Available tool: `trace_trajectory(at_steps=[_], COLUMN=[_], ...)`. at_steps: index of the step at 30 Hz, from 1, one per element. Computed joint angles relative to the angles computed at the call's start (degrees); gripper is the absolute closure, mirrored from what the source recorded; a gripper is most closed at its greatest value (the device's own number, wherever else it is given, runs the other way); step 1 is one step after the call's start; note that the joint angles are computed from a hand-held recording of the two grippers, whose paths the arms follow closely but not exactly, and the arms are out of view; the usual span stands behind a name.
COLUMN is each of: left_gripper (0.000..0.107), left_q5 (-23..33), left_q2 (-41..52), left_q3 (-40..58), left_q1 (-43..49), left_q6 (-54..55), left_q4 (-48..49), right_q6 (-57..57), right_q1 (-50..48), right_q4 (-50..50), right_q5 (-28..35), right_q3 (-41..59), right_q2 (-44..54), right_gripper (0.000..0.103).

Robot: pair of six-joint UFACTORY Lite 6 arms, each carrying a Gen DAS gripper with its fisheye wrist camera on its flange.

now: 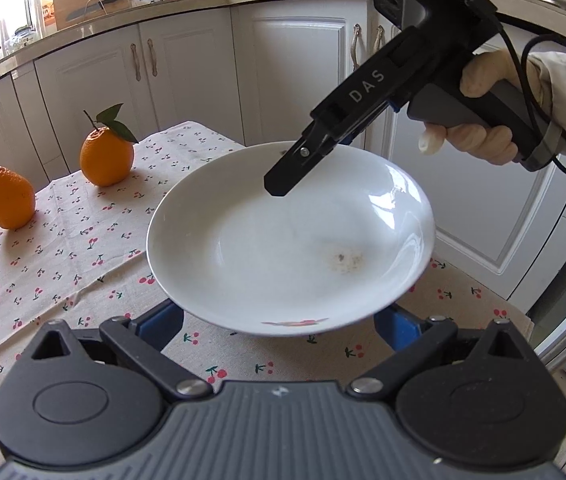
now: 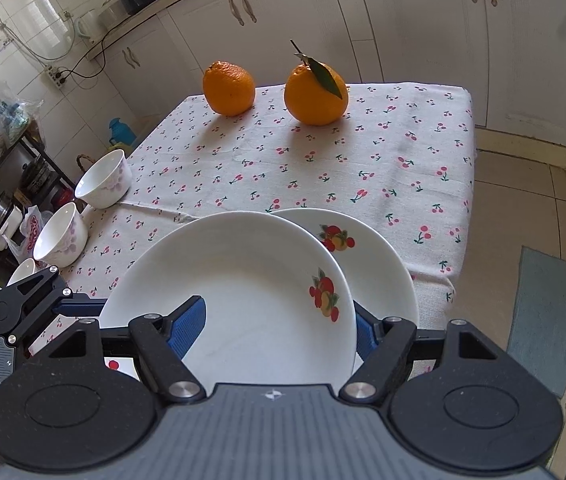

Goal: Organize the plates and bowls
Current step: 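Lift the white plate with both tools and carry it toward the plate stack, then lower the white plate onto the plate stack and open both tools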

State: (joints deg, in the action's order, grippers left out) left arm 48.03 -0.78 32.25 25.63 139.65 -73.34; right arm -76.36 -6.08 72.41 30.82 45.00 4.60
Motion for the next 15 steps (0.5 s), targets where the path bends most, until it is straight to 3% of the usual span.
trace_trajectory(at_steps=[15], left_gripper=[0.006], left_q5=[-2.14], left_q2=[4.97], left_q3=[3.42], left_q1=[-4.35], left_q6=[3.07], left_q4=[-5.21], right_q6=[-0.38], right_q1=[-2.47], right_q4=[0.15], right_q5=[-1.02], right_q3=[-1.62], right_q2=[-0.47], right_gripper=[0.023])
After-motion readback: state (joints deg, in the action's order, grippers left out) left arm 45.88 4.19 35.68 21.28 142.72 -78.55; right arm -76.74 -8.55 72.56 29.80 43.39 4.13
